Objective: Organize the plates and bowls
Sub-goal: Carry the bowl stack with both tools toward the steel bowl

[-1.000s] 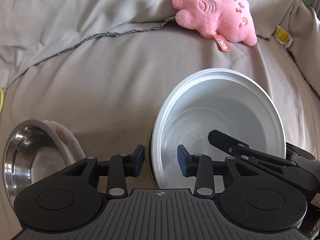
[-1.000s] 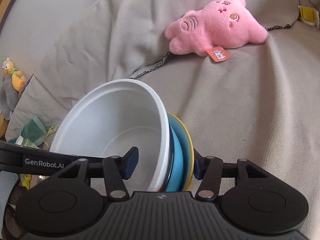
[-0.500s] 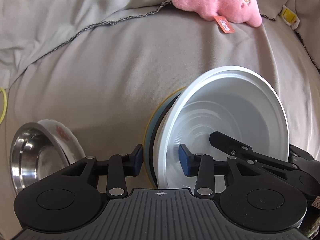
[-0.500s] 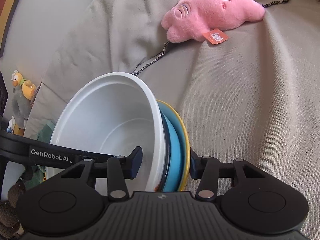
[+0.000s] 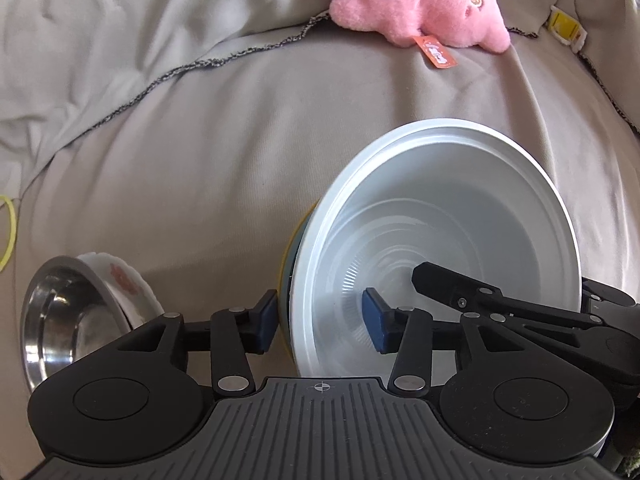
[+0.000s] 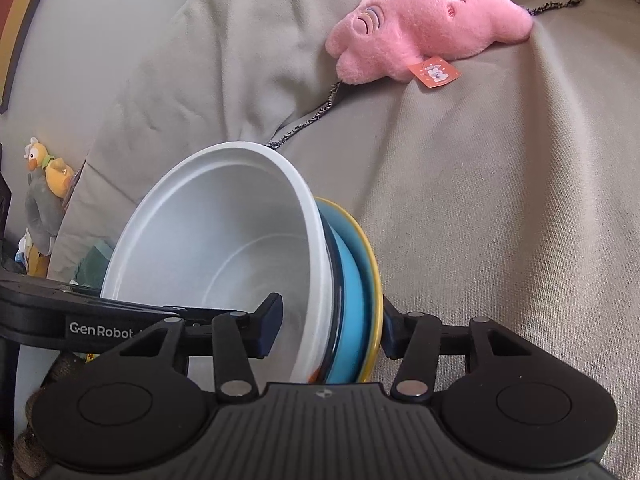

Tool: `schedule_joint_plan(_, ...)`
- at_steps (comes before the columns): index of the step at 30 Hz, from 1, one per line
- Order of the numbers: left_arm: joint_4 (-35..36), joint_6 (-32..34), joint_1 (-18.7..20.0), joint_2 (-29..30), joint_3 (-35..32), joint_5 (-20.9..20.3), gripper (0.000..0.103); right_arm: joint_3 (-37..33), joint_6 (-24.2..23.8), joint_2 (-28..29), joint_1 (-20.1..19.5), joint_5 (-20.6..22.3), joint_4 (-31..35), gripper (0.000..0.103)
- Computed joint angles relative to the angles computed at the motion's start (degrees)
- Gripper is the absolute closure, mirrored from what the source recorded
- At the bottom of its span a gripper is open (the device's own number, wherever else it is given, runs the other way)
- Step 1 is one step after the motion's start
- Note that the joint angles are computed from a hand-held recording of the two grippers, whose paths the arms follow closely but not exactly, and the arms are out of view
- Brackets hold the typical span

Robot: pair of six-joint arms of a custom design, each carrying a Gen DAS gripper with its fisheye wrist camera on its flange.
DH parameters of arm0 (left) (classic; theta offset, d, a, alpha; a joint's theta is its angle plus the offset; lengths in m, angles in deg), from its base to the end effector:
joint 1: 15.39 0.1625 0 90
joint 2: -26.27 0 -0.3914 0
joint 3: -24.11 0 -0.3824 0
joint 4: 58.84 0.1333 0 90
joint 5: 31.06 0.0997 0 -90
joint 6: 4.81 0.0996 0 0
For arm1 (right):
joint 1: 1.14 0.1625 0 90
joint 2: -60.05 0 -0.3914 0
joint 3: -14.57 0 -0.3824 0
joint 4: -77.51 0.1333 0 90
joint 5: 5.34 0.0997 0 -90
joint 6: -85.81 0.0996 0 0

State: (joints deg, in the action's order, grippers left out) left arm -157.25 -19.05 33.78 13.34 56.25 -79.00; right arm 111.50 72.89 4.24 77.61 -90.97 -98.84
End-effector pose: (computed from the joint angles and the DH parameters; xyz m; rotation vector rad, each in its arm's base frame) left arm -0.3891 -0.7563 0.0329 0.6364 2.3142 -0.2253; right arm 0.0116 -0.6638 0.2356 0.0858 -2.8150 1.1695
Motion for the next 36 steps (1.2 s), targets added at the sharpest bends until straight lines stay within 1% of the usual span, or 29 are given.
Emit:
schedule_joint_plan(18,-1.9,0.9,0.0,-0.5,1.5,0.7,0.054,0.3,0.2,-0.1,0.0,0.1,-0.2,0.054)
schedule_joint_plan(24,-3.1,1.4,0.0,-1.1,2.6,0.7,0.054,0.4,-0.7,-0.1,-0.1,0.5,-0.7,0.053)
schedule_joint_plan(27,-5.0,1.8,0.1,-1.9,4.3,0.5,0.053,0.7,-0.8,-0.2,-0.2,0.7,-1.4,0.054)
schedule_joint_plan(30,-7.2,1.6,0.1,-2.7,6.1,0.3,0.053,1.0,-0.7,-0.2,0.0,-0.2,-2.1,0.054)
schedule_joint_plan(36,-19.1,2.3,0.6,-6.3,14.9,-1.4,0.050,0.9,-0.5,-0.4,-0.2,0.2,-1.1,0.054)
